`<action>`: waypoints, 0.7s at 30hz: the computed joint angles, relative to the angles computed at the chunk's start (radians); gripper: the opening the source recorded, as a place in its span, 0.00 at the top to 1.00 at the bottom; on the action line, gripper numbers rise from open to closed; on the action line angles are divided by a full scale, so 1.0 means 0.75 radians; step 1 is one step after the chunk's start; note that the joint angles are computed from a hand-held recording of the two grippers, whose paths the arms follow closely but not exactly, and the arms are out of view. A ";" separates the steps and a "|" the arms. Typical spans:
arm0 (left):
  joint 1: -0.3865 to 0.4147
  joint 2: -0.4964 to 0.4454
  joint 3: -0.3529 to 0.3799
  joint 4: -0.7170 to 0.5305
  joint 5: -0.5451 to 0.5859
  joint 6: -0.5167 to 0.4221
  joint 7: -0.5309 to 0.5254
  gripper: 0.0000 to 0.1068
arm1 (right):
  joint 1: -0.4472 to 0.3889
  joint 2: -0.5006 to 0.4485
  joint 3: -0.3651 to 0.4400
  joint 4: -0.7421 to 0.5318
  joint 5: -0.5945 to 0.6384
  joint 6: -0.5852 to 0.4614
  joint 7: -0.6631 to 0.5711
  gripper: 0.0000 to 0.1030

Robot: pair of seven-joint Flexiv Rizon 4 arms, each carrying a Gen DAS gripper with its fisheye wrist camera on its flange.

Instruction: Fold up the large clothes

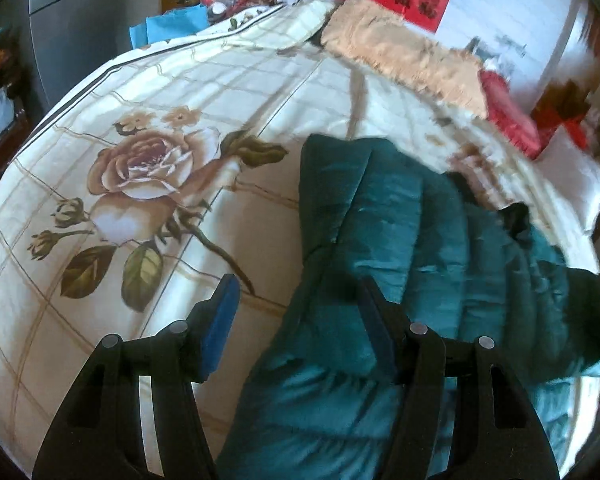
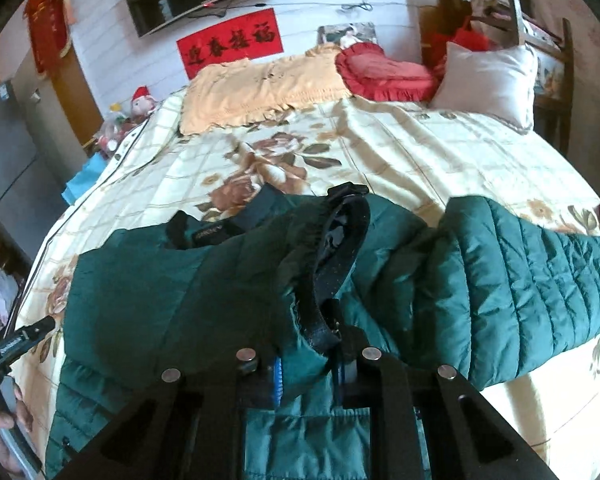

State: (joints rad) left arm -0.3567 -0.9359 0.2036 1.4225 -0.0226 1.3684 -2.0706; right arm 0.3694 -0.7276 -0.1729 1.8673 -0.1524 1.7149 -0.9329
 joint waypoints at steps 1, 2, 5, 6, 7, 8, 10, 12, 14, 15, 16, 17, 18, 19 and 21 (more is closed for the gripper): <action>-0.008 -0.019 0.014 -0.026 -0.004 -0.030 -0.010 0.43 | -0.013 -0.018 0.016 -0.017 -0.003 -0.016 0.002 0.83; -0.001 -0.036 0.009 -0.045 -0.010 -0.045 -0.015 0.43 | -0.022 -0.038 0.026 -0.035 -0.008 -0.035 0.005 0.83; 0.023 -0.057 -0.014 -0.050 -0.021 -0.025 -0.030 0.43 | -0.128 -0.113 0.147 -0.122 -0.042 -0.121 -0.009 0.83; 0.029 -0.057 -0.020 -0.049 -0.021 -0.021 -0.027 0.43 | -0.156 -0.127 0.177 -0.135 -0.040 -0.125 -0.008 0.81; 0.033 -0.055 -0.025 -0.049 -0.021 -0.022 -0.020 0.43 | -0.172 -0.134 0.192 -0.140 -0.036 -0.129 -0.003 0.72; 0.036 -0.051 -0.029 -0.046 -0.020 -0.026 -0.012 0.43 | -0.167 -0.126 0.181 -0.131 -0.025 -0.127 0.015 0.63; 0.046 -0.030 -0.043 -0.027 -0.021 -0.027 0.004 0.43 | -0.084 -0.094 0.077 -0.077 -0.005 -0.092 0.063 0.55; 0.061 -0.001 -0.068 0.016 -0.028 0.047 0.005 0.43 | 0.020 -0.052 -0.046 -0.009 0.011 -0.038 0.097 0.54; 0.064 0.014 -0.080 0.038 -0.045 0.106 0.011 0.43 | 0.050 -0.018 -0.072 0.028 0.025 0.021 0.095 0.54; 0.060 0.015 -0.082 0.034 -0.053 0.118 0.020 0.43 | 0.041 -0.005 -0.052 0.029 0.023 0.042 0.081 0.54; 0.049 0.010 -0.076 0.016 -0.060 0.110 0.032 0.43 | 0.015 0.001 -0.009 0.015 0.007 0.042 0.059 0.54; 0.033 0.000 -0.062 -0.011 -0.065 0.090 0.040 0.43 | -0.026 0.000 0.057 -0.012 -0.020 0.027 0.032 0.54; 0.016 -0.016 -0.047 -0.046 -0.067 0.067 0.044 0.43 | -0.064 -0.010 0.117 -0.041 -0.042 0.014 0.009 0.54; 0.004 -0.031 -0.036 -0.074 -0.067 0.052 0.045 0.43 | -0.098 -0.028 0.176 -0.081 -0.070 -0.008 -0.016 0.54; -0.027 -0.075 0.001 -0.157 -0.058 -0.001 0.041 0.43 | -0.089 -0.070 0.201 -0.155 -0.109 -0.060 -0.048 0.54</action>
